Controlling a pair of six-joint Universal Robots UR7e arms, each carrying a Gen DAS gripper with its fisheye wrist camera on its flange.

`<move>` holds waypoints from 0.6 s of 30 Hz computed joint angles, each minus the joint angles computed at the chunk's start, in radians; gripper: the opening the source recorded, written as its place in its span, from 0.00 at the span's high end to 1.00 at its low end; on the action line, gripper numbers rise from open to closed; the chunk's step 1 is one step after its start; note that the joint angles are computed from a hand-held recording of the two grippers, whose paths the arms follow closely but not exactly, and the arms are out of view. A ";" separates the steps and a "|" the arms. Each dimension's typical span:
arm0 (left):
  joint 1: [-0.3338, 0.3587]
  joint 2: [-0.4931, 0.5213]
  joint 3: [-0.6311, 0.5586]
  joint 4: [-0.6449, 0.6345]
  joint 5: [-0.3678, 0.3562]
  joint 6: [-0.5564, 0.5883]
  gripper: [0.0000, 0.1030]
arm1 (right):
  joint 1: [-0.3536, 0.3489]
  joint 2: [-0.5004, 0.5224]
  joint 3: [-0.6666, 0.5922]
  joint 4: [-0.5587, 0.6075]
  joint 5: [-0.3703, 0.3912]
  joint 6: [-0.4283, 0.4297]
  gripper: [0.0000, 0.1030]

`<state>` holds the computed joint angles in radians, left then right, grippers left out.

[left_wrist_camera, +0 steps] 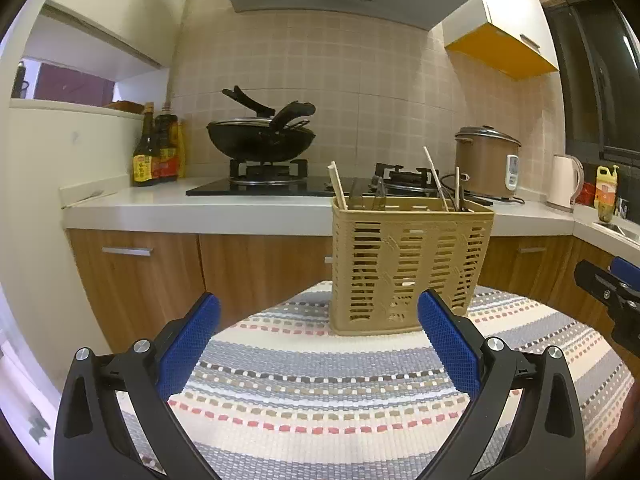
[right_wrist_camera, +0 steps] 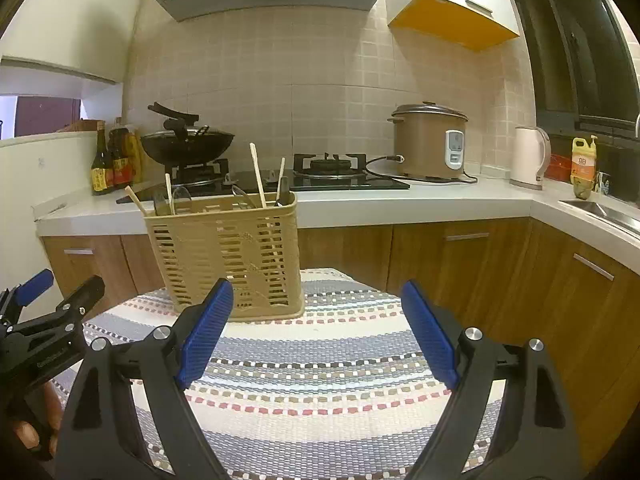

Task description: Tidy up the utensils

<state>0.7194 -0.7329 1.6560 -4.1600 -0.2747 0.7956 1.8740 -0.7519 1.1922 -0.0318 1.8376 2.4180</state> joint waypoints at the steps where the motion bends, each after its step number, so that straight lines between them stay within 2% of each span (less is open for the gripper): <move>1: 0.000 0.000 0.003 0.006 -0.001 -0.003 0.07 | 0.000 0.001 -0.001 0.002 0.001 -0.001 0.21; 12: 0.004 0.001 -0.003 0.040 0.015 -0.026 0.07 | 0.008 -0.006 0.026 -0.035 -0.001 -0.044 0.21; 18: 0.008 -0.003 -0.003 0.058 0.031 -0.053 0.07 | 0.007 -0.009 0.028 -0.036 -0.002 -0.040 0.21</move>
<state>0.7276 -0.7358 1.6533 -4.1024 -0.2435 0.7426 1.8814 -0.7609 1.2205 -0.0681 1.8354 2.3781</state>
